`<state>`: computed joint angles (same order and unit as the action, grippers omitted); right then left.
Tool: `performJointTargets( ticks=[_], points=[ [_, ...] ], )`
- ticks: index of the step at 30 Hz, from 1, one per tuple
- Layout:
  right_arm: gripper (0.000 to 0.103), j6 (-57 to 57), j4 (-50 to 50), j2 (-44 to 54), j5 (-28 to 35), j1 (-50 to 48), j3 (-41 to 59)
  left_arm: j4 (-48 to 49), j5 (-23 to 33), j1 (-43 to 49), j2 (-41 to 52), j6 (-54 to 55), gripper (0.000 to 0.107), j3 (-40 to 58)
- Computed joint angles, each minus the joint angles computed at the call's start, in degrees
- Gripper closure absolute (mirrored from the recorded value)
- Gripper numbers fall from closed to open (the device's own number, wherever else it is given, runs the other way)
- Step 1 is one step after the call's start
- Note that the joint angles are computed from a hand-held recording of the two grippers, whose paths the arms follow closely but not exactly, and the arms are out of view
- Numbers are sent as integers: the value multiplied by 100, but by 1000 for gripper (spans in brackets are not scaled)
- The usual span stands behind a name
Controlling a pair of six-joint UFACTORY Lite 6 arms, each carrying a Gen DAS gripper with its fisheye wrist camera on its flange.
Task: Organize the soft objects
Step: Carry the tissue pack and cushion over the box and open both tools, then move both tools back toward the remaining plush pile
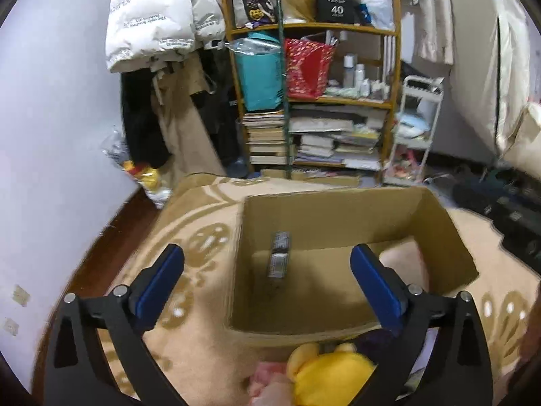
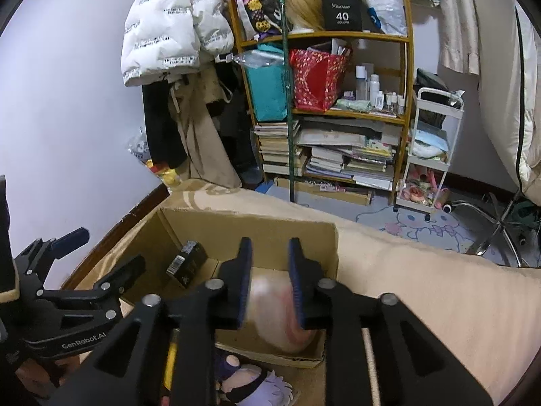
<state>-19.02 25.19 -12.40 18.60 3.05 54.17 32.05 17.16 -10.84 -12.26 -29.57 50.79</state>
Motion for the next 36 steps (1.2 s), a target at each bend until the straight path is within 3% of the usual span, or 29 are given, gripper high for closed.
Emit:
performJointTargets(
  ticks=[2, 5, 9, 18, 21, 25, 36],
  points=[
    [44, 332, -316, -149, 53, 0, 6, 55, 185, 53, -183, -23, 7, -28],
    [30, 452, -434, -503, 193, -29, -79, -937, 336, 296, -503, 1025, 7, -70],
    [0, 268, -193, -1149, 485, -181, -320, -1678, 616, 500, -950, 1815, 5, -159],
    [0, 340, -245, -2324, 1327, -483, -786, -2455, 1582, 680, -2292, 2604, 4, -716],
    [0, 1041, -980, -2788, 1404, -264, -1044, -2354, 1838, 596, -2851, 2449, 4, -1037],
    [0, 1051, -938, -3260, 1786, -311, -1261, -1407, 2044, 142, -3487, 1561, 4, -1551],
    [0, 2269, -1767, -4588, 2694, 350, -1997, -1676, 2872, -188, -4851, 1805, 5, -2420]
  ],
)
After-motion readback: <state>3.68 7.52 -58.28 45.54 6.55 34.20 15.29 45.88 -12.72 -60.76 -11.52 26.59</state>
